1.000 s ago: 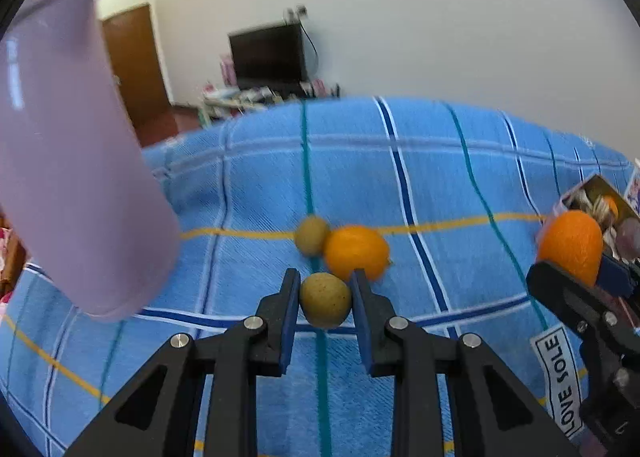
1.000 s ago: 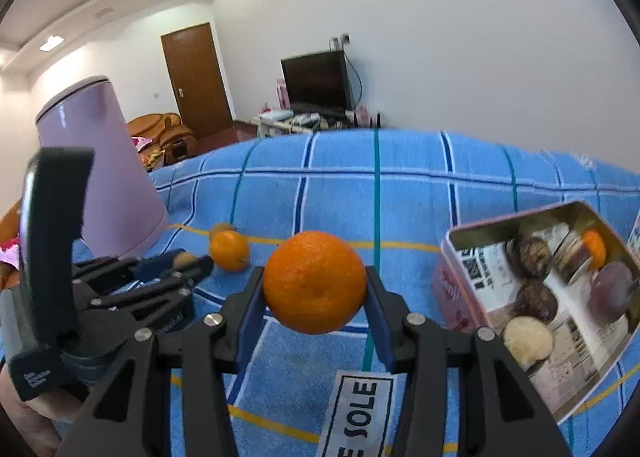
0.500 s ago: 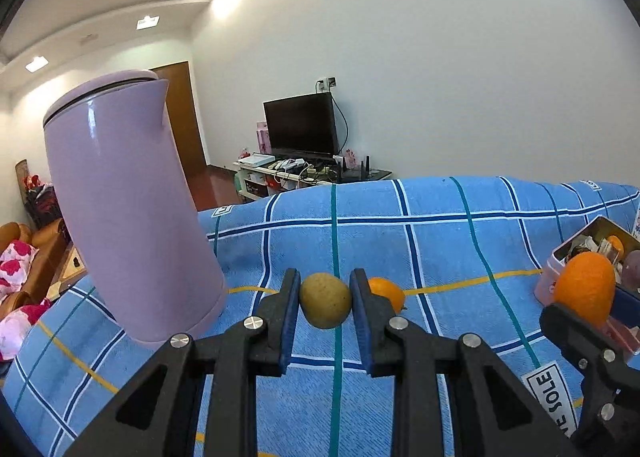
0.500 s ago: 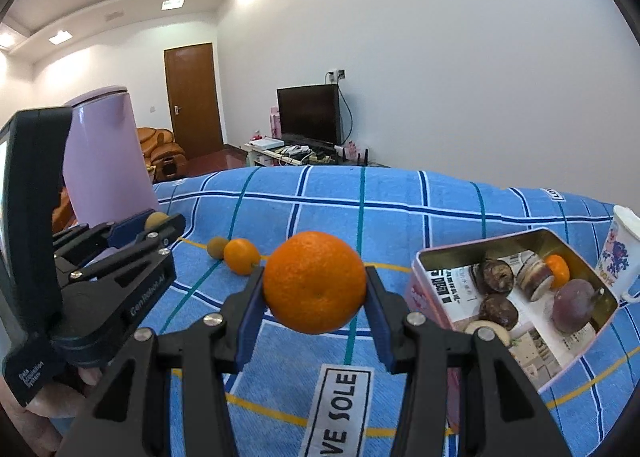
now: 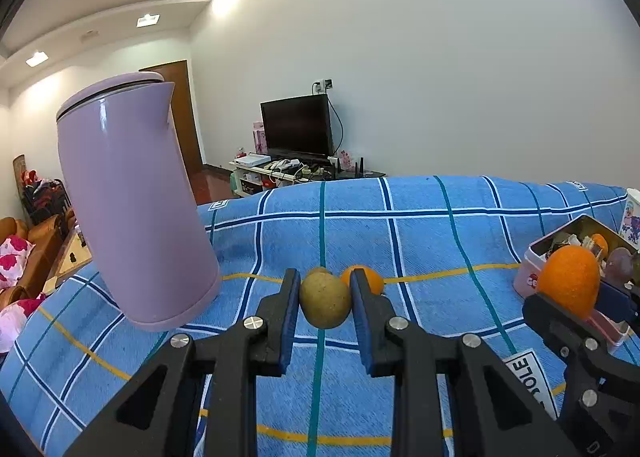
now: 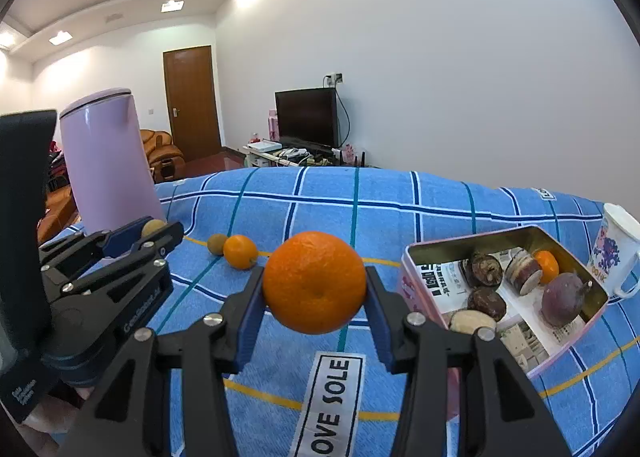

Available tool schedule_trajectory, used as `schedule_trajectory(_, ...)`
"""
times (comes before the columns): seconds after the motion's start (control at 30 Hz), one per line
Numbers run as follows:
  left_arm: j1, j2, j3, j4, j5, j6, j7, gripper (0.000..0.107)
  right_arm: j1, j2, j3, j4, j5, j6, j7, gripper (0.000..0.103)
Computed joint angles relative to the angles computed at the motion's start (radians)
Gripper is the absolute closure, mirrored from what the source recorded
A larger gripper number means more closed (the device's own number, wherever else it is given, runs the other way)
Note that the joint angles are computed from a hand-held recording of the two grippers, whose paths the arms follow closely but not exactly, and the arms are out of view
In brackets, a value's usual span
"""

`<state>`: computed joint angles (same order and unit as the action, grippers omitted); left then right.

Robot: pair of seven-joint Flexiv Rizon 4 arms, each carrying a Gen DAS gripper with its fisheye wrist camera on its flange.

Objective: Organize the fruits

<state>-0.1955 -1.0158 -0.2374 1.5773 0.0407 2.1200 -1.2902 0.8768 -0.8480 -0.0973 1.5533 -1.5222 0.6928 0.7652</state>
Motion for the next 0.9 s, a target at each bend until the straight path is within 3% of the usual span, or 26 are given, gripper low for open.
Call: schedule_trajectory(0.9, 0.021, 0.029, -0.016, 0.058, 0.024, 0.008, -0.052, 0.08, -0.006, 0.019, 0.013, 0.03, -0.032, 0.001, 0.008, 0.053)
